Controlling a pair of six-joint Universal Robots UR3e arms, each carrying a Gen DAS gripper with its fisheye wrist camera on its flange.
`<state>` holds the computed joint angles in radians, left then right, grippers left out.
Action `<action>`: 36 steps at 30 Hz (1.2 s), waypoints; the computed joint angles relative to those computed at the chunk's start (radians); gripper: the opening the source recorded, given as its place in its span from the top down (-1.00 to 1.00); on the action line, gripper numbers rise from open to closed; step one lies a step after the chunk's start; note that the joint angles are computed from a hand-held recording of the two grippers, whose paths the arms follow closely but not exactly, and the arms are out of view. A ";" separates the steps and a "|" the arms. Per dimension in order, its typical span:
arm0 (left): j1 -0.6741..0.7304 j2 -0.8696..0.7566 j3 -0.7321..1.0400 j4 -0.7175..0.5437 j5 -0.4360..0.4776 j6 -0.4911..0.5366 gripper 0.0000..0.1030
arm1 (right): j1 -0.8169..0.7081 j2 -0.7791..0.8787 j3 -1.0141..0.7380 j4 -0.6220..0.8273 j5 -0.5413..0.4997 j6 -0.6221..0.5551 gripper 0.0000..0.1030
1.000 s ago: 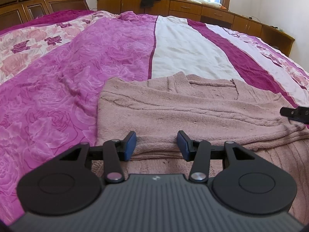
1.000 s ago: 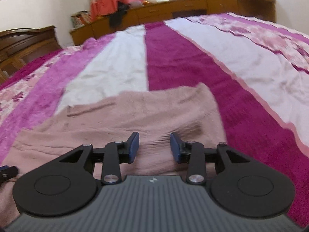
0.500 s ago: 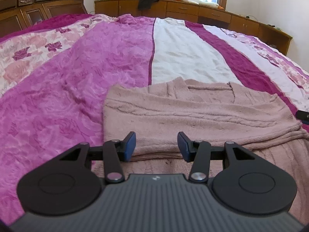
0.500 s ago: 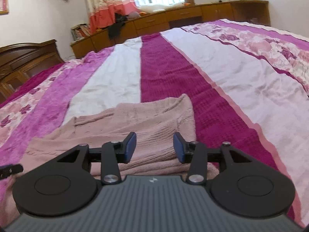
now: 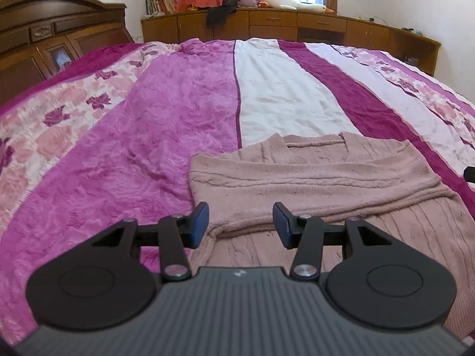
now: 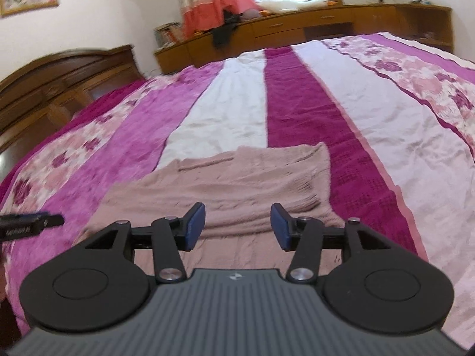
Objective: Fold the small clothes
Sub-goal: 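Move both grippers to the buttoned hem of the cardigan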
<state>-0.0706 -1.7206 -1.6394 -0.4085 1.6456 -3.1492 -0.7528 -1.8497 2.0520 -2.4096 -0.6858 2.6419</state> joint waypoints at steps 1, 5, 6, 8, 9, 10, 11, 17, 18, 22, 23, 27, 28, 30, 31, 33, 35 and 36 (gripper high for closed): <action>-0.006 0.018 -0.012 -0.004 0.000 0.004 0.04 | -0.015 -0.040 0.008 0.063 0.009 -0.054 -0.15; -0.032 0.081 -0.069 -0.010 -0.019 0.015 0.04 | -0.062 -0.190 0.045 0.314 0.007 -0.279 -0.16; -0.040 0.096 -0.087 -0.012 -0.026 0.016 0.04 | -0.070 -0.221 0.049 0.381 -0.001 -0.337 -0.16; -0.058 0.115 -0.120 -0.011 -0.032 0.019 0.04 | -0.086 -0.277 0.064 0.485 -0.017 -0.429 -0.16; -0.069 0.122 -0.138 -0.010 -0.033 0.023 0.04 | -0.096 -0.305 0.071 0.543 -0.027 -0.483 -0.16; -0.079 0.128 -0.155 -0.008 -0.032 0.030 0.04 | -0.105 -0.331 0.079 0.594 -0.039 -0.534 -0.16; -0.089 0.134 -0.176 -0.003 -0.033 0.036 0.04 | -0.108 -0.350 0.092 0.621 -0.052 -0.572 -0.16; -0.129 0.151 -0.268 0.002 -0.050 0.064 0.04 | -0.083 -0.427 0.190 0.658 -0.140 -0.688 -0.16; -0.132 0.151 -0.279 -0.002 -0.056 0.061 0.04 | -0.075 -0.426 0.204 0.652 -0.149 -0.689 -0.16; -0.127 0.164 -0.331 -0.030 -0.104 0.035 0.04 | -0.058 -0.450 0.268 0.613 -0.166 -0.675 -0.16; -0.130 0.166 -0.346 -0.031 -0.099 0.024 0.04 | -0.054 -0.448 0.276 0.603 -0.169 -0.671 -0.16; -0.133 0.183 -0.397 -0.058 -0.076 -0.007 0.04 | -0.041 -0.449 0.296 0.585 -0.187 -0.675 -0.16; -0.125 0.192 -0.408 -0.080 -0.080 -0.021 0.04 | -0.034 -0.443 0.297 0.573 -0.192 -0.670 -0.16; -0.112 0.215 -0.435 -0.094 -0.076 -0.039 0.04 | -0.038 -0.451 0.301 0.581 -0.197 -0.681 -0.16; -0.115 0.230 -0.455 -0.084 -0.054 -0.053 0.04 | -0.035 -0.444 0.302 0.574 -0.199 -0.680 -0.16; -0.147 0.247 -0.474 -0.059 0.031 -0.093 0.04 | -0.035 -0.443 0.300 0.578 -0.206 -0.687 -0.16; -0.201 0.249 -0.468 -0.057 0.165 -0.127 0.04 | -0.036 -0.444 0.295 0.590 -0.213 -0.702 -0.16; -0.218 0.254 -0.468 -0.056 0.213 -0.133 0.04 | -0.034 -0.440 0.294 0.588 -0.218 -0.708 -0.16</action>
